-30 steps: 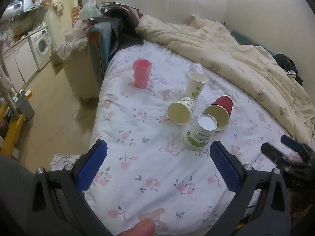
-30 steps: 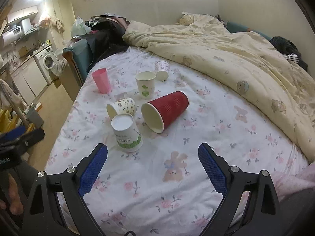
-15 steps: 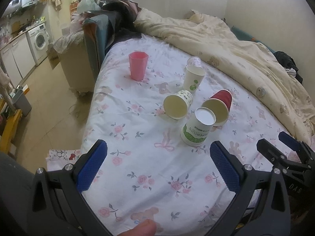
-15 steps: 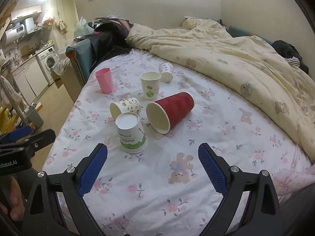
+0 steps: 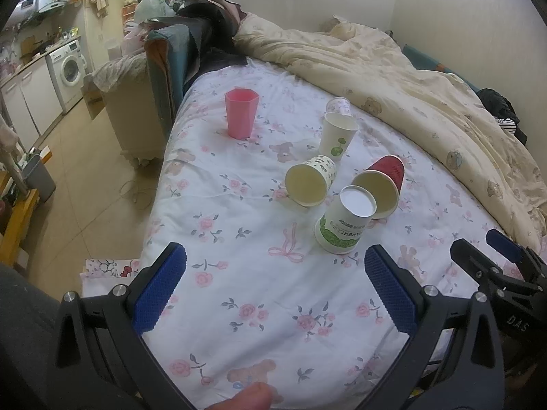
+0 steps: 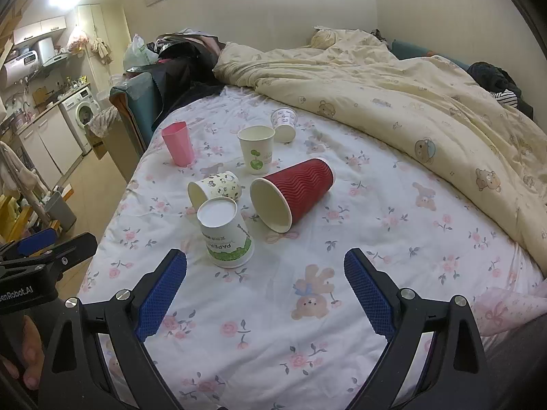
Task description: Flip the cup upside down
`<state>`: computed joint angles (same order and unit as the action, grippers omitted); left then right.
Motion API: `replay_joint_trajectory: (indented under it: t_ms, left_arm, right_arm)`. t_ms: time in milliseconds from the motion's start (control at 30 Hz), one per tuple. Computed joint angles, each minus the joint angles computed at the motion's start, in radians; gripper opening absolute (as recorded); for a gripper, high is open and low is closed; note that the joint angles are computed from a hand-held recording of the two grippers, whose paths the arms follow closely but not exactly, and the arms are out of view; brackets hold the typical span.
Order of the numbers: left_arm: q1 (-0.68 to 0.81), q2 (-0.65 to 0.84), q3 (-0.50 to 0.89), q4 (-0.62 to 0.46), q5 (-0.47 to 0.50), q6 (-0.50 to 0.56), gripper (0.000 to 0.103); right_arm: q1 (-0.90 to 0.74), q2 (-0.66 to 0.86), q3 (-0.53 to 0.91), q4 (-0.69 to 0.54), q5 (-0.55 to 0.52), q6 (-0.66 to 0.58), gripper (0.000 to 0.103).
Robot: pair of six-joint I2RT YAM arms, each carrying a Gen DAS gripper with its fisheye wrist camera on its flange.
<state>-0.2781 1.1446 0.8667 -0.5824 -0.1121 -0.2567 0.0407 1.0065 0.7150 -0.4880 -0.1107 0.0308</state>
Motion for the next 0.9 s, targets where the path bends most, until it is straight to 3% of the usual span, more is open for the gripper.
replay_joint_trajectory:
  t_ms: [900]
  left_arm:
    - [-0.002,0.000,-0.007,0.004,-0.009,-0.001,0.103]
  right_arm:
    - [0.017,-0.008,-0.007,-0.010,0.006,0.011,0.096]
